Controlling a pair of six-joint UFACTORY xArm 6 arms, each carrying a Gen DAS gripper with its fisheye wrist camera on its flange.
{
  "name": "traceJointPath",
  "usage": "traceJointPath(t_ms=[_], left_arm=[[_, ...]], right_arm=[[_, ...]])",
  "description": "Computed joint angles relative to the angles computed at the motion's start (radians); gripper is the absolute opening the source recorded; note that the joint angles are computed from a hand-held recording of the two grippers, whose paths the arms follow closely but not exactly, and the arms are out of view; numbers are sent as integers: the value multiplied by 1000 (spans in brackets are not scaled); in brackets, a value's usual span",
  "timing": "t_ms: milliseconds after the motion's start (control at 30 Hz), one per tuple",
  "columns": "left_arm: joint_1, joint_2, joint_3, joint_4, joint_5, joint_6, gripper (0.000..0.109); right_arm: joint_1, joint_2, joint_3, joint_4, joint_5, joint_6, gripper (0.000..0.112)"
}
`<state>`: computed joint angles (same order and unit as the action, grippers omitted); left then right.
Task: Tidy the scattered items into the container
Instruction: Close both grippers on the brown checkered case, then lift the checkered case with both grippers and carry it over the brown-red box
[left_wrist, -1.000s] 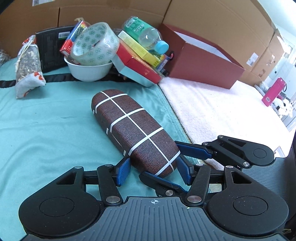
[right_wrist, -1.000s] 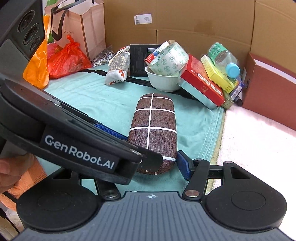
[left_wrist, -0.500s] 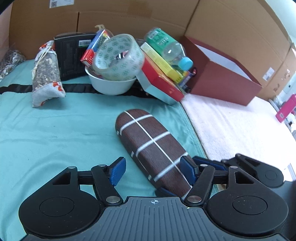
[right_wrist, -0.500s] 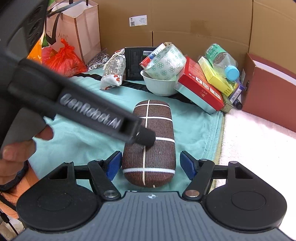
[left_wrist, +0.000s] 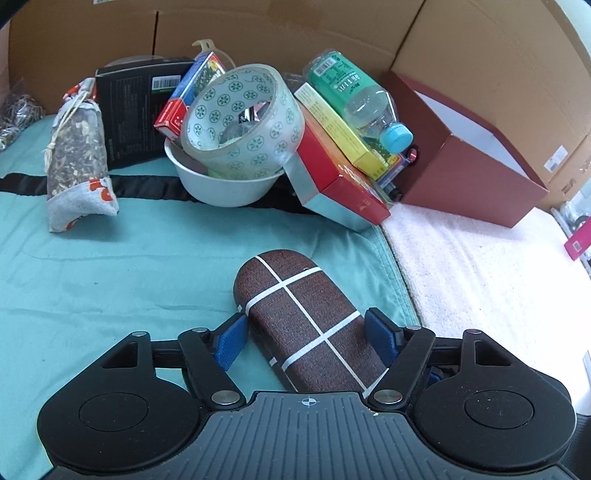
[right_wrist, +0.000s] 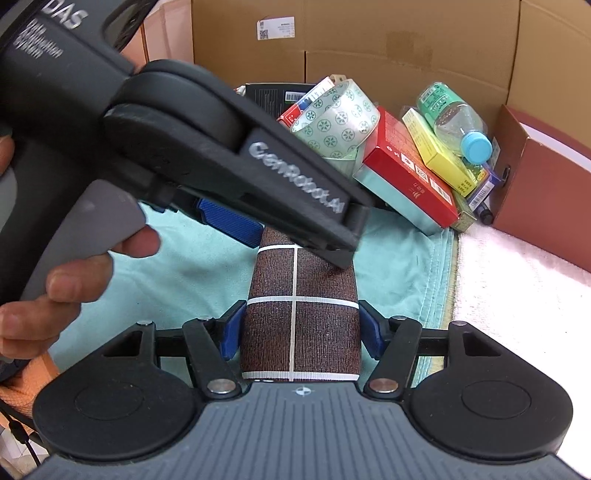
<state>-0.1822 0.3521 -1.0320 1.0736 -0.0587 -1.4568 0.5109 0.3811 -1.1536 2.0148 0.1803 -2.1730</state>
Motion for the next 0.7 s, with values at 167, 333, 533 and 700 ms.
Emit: traceJointPath(t_ms=[167, 333, 533, 700], left_arm=[[-1, 37, -29, 4, 0, -9, 82], [8, 66, -59, 85, -19, -74, 84], [9, 73, -81, 151, -1, -112, 85], [9, 64, -59, 42, -5, -3, 84]], right_arm=[[1, 11, -8, -27, -1, 29, 68], [-4, 27, -19, -113, 10, 129, 68], [-3, 45, -41, -94, 11, 117, 69], [-4, 46, -42, -85, 13, 114, 69]])
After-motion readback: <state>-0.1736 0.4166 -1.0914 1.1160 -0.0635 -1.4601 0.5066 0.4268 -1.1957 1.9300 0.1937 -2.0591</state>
